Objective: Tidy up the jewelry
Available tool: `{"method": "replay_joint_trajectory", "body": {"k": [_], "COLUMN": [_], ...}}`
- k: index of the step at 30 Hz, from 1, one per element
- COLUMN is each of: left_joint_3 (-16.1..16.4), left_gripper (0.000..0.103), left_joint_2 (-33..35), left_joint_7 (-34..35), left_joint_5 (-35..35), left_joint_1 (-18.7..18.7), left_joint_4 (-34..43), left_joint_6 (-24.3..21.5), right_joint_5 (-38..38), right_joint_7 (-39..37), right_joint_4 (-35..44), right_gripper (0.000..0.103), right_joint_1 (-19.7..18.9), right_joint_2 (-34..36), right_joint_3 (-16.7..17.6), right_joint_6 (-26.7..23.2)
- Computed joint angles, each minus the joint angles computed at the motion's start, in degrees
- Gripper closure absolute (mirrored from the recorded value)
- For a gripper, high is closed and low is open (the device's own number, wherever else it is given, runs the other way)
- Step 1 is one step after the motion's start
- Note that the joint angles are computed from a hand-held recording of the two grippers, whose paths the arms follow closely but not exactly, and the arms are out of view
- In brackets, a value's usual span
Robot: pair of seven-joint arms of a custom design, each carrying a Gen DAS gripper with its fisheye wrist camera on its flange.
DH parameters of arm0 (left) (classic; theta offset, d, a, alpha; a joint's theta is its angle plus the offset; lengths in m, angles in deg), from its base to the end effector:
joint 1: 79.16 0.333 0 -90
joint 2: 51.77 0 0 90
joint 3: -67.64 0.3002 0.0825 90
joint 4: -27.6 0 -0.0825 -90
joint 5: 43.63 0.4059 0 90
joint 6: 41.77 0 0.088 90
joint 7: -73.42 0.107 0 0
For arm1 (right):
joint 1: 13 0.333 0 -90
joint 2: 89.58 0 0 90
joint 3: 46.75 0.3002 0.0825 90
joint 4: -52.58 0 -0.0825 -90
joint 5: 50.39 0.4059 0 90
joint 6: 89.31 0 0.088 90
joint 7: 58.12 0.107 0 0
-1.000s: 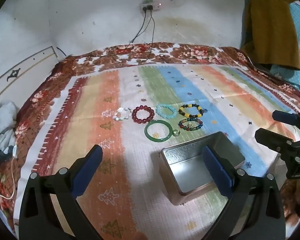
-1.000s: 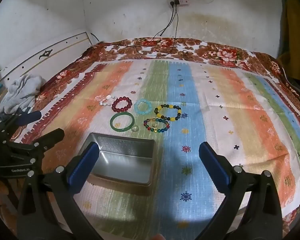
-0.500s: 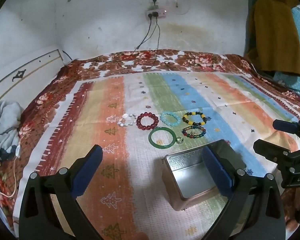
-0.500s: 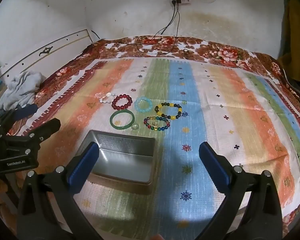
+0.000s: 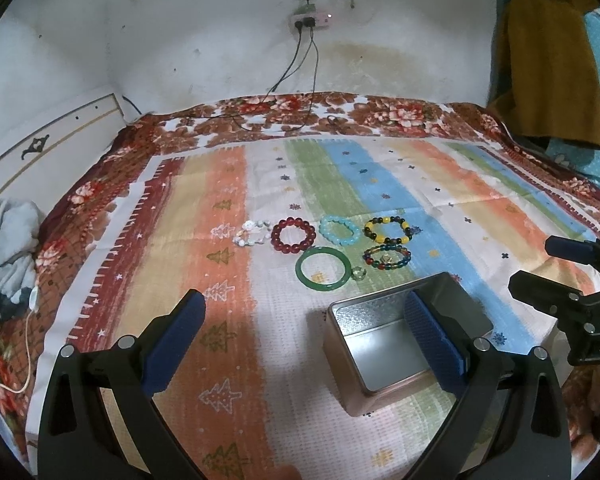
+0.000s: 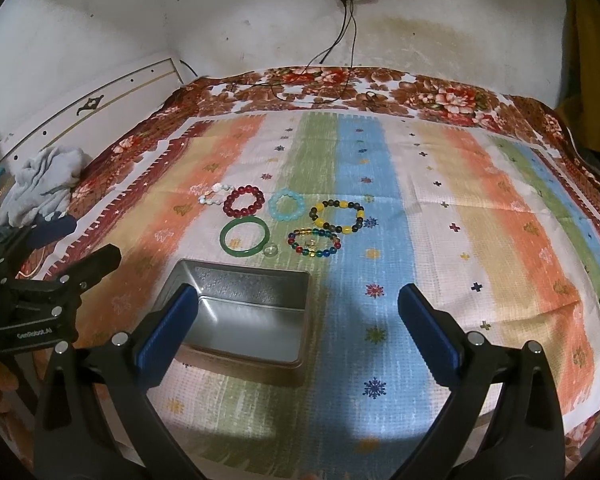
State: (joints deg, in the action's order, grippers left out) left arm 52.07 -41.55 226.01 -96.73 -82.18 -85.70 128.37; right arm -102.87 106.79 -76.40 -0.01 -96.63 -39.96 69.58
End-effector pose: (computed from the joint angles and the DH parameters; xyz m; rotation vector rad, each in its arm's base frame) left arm 0.6270 -0.1456 0.4275 -1.2322 2.1651 -1.0512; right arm 0.5139 0.2228 0.4484 -1.5481 1.8841 -0.7357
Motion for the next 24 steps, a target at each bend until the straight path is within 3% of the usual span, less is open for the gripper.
{"method": "replay_joint_trajectory", "body": {"k": [6,24], "left_joint_3": [1.77,0.52], "left_gripper": [0.006,0.006], "left_joint_2": [0.86,1.47], "left_joint_7": [-8.02,-9.69], "left_joint_5": [6.87,9.02], "left_joint_1": [-0.79,0.65], "left_joint_4": [0.56,0.51], "left_joint_6": [-1.23,-1.36], "right_joint_5": [0.43,1.45], "right_joint_7": [-0.38,-1.37], "right_joint_4": [0.3,0.78], "right_gripper": [0.005,0.005], "right_joint_1": [0.2,0.53], "right_joint_2": [0.14,0.67], "right_joint_3": [-0.1,-0.26], "right_joint_6": [-0.29,-0.35]}}
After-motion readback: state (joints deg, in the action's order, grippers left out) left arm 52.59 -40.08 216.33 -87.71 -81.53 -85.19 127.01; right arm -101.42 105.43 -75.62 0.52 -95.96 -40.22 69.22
